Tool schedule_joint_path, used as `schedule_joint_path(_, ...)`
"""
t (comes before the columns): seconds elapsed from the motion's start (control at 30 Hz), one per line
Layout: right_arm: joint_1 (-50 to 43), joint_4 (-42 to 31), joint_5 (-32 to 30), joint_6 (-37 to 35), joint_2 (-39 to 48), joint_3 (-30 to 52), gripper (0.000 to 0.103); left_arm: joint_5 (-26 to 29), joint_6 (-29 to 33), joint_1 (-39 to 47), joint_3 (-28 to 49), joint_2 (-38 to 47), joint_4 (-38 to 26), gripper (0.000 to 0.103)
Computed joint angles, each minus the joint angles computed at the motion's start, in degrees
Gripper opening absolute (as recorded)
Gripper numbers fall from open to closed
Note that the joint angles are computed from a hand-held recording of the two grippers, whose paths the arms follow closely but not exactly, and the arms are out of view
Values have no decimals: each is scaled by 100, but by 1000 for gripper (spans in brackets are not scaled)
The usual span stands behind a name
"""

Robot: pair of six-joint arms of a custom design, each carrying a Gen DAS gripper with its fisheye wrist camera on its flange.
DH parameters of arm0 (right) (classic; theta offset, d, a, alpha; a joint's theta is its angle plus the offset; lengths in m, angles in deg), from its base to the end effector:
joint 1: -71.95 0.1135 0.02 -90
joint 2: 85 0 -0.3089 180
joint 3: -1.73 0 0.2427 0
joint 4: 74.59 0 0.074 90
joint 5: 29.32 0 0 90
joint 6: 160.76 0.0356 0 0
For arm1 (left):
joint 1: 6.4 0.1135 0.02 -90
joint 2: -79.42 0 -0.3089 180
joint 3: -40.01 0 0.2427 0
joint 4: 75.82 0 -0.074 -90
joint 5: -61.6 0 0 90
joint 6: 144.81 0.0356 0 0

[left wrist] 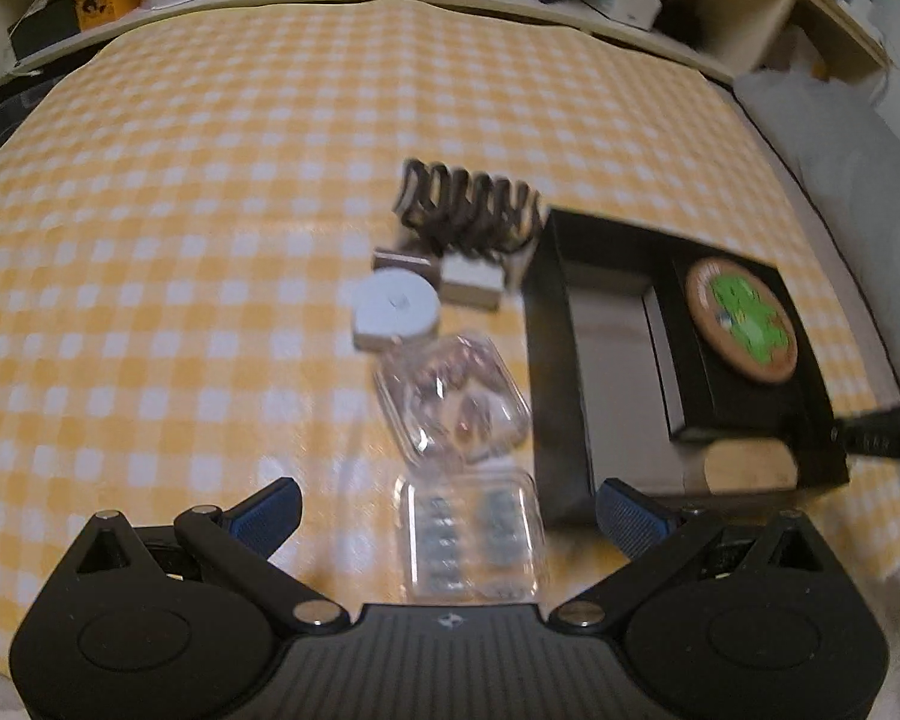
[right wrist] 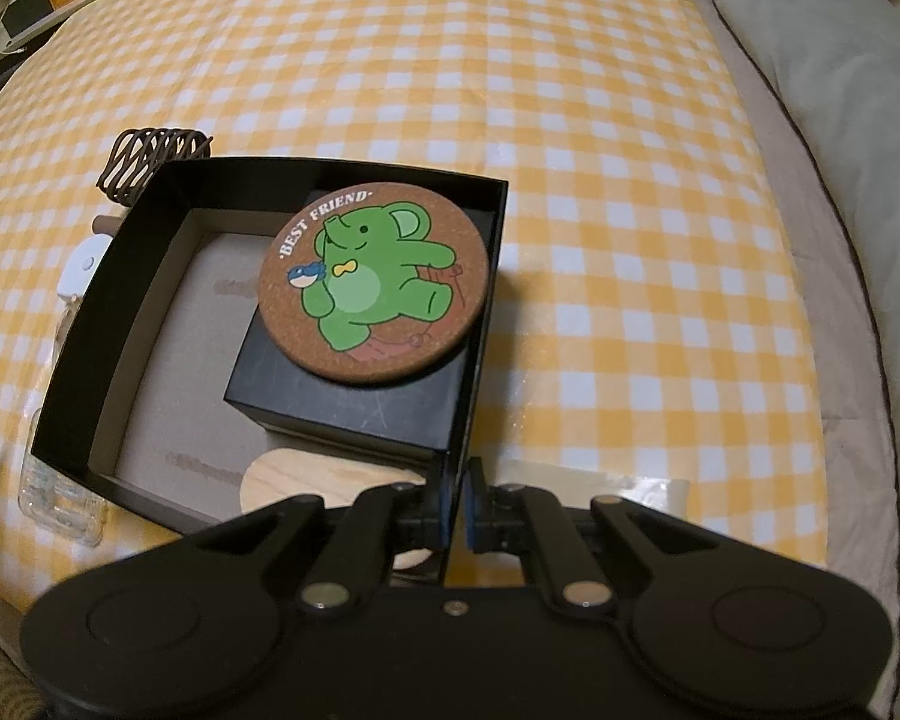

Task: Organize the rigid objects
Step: 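Move the left tool to the clear plastic case and grasp it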

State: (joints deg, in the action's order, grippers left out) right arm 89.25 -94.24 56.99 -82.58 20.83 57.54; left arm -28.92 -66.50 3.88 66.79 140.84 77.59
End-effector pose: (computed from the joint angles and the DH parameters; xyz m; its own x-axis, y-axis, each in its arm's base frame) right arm 0.2841 0.0909 0.1220 -0.8111 -0.4667 -0.3524 -0.4947 0.8690 -0.0121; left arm 0.1226 0.0226 0.1507 -0.8076 -0.3524 -0.4729 -0.3537 0.9310 -0.0897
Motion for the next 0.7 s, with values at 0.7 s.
schedule_joint_path(0.7, 30, 20, 59, -35, -13, -13, 5, -1367, -530, -1613, -628, 2319, 2171, 82)
